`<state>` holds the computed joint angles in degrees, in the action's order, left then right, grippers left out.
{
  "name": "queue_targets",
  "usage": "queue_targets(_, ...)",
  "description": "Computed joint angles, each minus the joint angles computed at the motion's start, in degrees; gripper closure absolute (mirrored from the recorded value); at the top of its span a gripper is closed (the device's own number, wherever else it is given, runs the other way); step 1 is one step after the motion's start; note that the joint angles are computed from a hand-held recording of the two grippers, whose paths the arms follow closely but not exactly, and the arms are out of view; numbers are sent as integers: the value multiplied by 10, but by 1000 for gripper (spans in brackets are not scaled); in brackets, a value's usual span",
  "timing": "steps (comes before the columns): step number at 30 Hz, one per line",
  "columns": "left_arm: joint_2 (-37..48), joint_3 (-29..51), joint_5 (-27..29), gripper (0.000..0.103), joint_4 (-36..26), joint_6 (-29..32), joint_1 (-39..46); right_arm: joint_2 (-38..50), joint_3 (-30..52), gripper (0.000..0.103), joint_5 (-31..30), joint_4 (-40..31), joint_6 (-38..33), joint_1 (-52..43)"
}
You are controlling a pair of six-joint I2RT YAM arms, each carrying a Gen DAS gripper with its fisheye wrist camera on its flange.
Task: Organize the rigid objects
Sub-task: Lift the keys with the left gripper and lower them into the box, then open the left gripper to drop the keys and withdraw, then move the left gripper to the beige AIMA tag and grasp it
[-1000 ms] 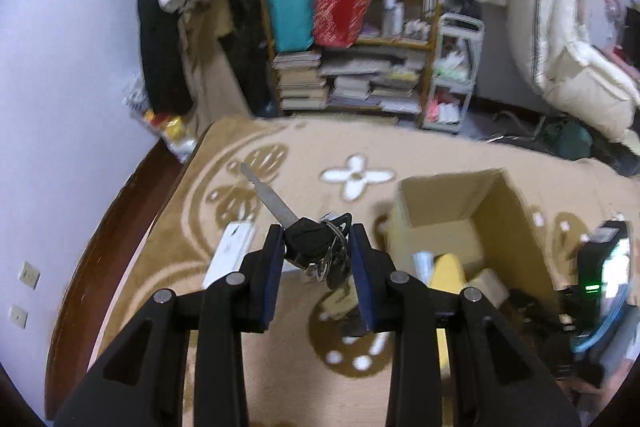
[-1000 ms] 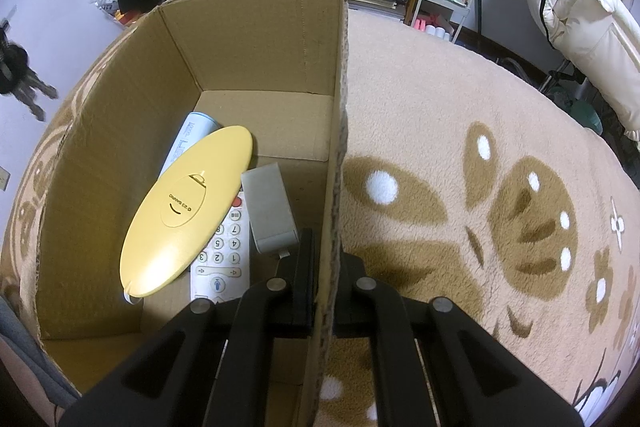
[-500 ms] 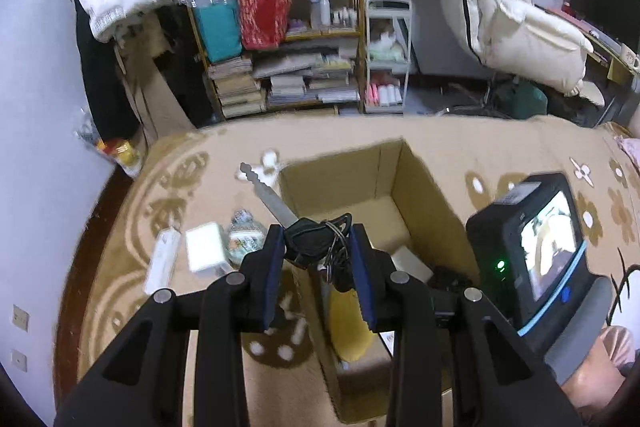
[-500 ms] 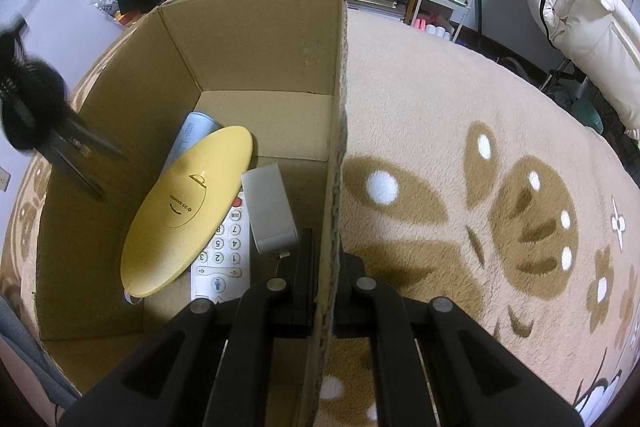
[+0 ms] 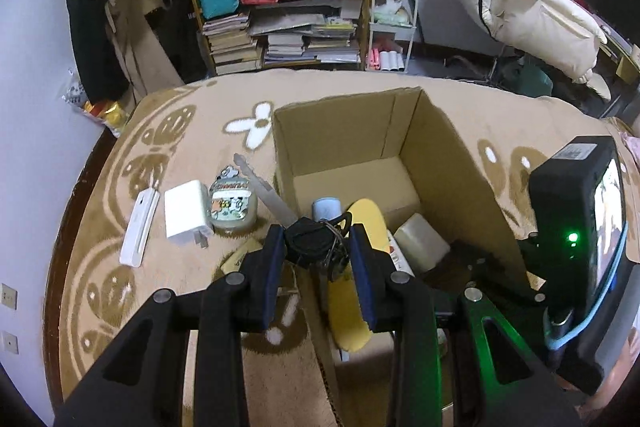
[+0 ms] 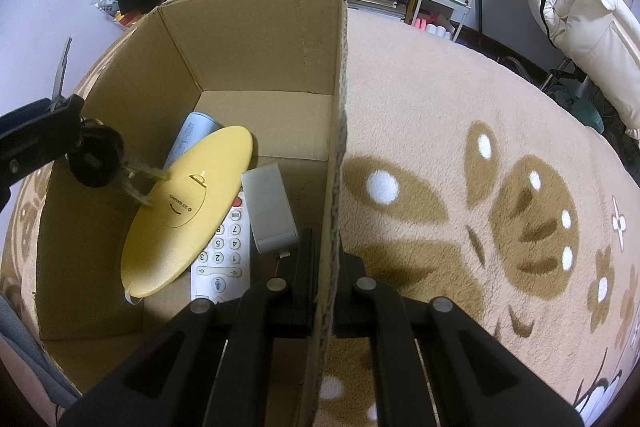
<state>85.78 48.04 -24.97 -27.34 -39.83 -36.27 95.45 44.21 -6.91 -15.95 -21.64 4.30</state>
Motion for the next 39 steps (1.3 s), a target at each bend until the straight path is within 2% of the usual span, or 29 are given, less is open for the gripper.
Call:
queue_targets(10, -21, 10, -21, 69, -31, 2, 3, 2, -1, 96, 0, 3, -1, 0)
queue_targets(12, -33, 8, -18, 54, -35, 6, 11, 2, -1, 96, 3, 4, 0, 2)
queue_targets(13, -42, 5, -24, 44, -35, 9, 15, 2, -1, 96, 3, 4, 0, 3)
queue_targets(16, -66, -7, -41, 36, -37, 19, 29, 1, -2, 96, 4, 4, 2, 4)
queue_targets(18, -83, -23, -22, 28, -22, 38, 51, 1, -2, 96, 4, 4, 2, 4)
queue_targets(20, -97, -41, -11, 15, -10, 46, 74, 1, -3, 96, 5, 4, 2, 5)
queue_targets(23, -102, -65, -8, 9, 8, 59, 109, 1, -2, 96, 4, 4, 2, 5)
queue_targets(27, -80, -87, 4, 8, 35, 81, 149, 1, -1, 96, 3, 3, 1, 3)
queue_targets(29, -82, -117, 5, 8, 70, 93, 166, 1, -2, 96, 2, 3, 2, 4)
queue_targets(33, -64, -150, 59, 9, 118, 101, 215, 0, -1, 96, 3, 1, 4, 5)
queue_targets(39, -2, -157, 84, 10, 150, 98, 238, 0, -1, 96, 2, 2, 3, 4)
